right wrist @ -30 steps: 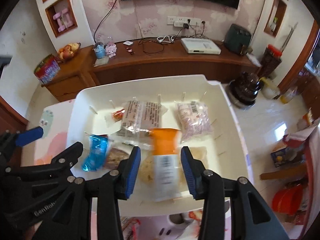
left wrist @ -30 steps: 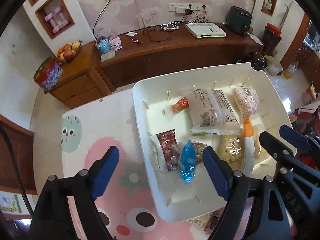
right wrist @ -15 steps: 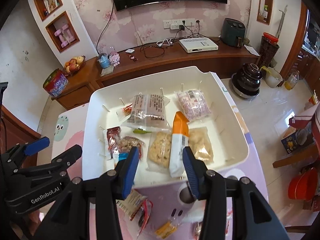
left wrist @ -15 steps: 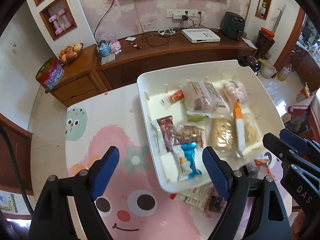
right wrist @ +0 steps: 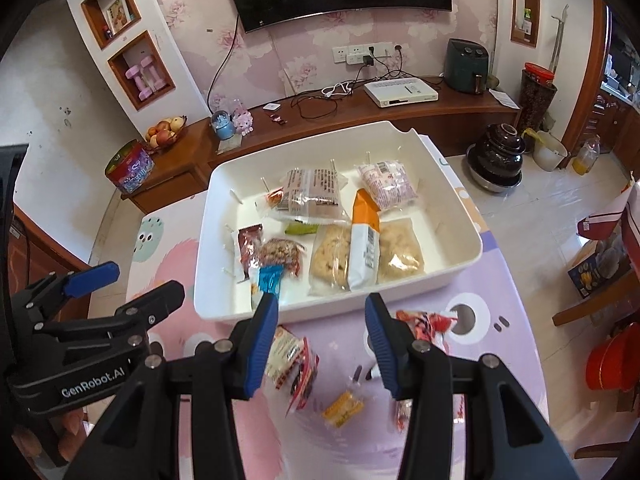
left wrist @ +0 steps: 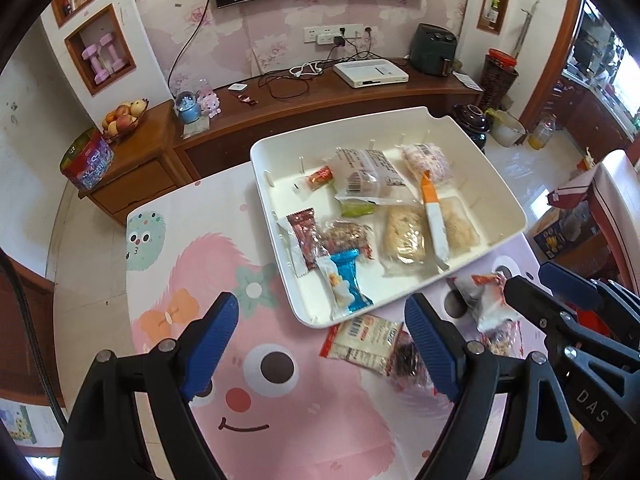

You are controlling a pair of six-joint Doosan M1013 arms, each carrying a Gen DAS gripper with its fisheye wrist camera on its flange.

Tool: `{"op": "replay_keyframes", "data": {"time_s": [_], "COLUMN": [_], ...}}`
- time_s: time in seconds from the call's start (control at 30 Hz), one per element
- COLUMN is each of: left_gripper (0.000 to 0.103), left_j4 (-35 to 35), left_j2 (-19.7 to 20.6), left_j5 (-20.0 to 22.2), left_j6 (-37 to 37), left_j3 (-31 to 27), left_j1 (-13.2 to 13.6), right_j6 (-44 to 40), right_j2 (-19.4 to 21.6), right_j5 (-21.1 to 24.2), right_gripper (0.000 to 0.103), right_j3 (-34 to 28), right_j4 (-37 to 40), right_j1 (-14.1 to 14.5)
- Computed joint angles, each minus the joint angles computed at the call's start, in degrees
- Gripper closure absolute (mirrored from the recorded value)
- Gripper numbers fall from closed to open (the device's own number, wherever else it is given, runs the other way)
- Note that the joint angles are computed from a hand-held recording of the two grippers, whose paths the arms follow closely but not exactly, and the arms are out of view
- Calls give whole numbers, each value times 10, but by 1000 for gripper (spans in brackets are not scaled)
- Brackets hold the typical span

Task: Organize snacks
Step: 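Withdraw both tools from the tray back over the remaining snacks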

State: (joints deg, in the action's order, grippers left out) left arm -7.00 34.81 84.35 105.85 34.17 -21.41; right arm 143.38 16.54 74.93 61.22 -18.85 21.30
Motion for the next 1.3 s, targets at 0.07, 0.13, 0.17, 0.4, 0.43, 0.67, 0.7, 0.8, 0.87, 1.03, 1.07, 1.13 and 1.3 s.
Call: {"op": "replay_keyframes", "data": {"time_s": [0.07, 0.13, 0.17, 0.4, 0.43, 0.67, 0.7, 0.8, 0.87, 1.03, 1.07, 1.13, 1.3], "left_gripper": [19, 19, 19, 19, 19, 19, 19, 19, 19, 19, 19, 19, 19], "left_j4": [-7, -14, -16, -36, -39, -50, -50, -50, -50, -40, -38, -38, -37], "left_j2": [-8, -15, -18, -37, -40, -55, -57, -61, -63, -68, -68, -68, -67], "left_j5": [-1, -2, -2, -7, -9, -19, -21, -21, -21, -26, -25, -24, -25], "left_j6": [6, 11, 13, 23, 23, 35, 38, 42, 43, 46, 45, 42, 41], "left_j3": [11, 21, 25, 54, 57, 84, 89, 99, 106, 125, 128, 132, 144], "left_j1": [1, 2, 2, 5, 5, 4, 4, 1, -1, -8, -9, -10, -16], "right_j6": [7, 14, 16, 41, 45, 68, 72, 84, 90, 115, 120, 133, 155], "right_j2": [-6, -13, -15, -33, -35, -49, -51, -57, -61, -77, -80, -88, -107], "right_j5": [1, 0, 1, 2, 3, 7, 8, 7, 7, 2, 1, -2, -3], "right_gripper": [57, 57, 57, 57, 57, 57, 57, 57, 57, 57, 57, 57, 57], "right_j3": [7, 15, 17, 40, 43, 61, 64, 75, 83, 114, 120, 136, 174], "right_j4": [-8, -14, -18, -34, -37, -55, -57, -57, -56, -51, -50, -49, -36], "right_j1": [6, 11, 13, 26, 29, 40, 41, 41, 40, 37, 36, 35, 26]}}
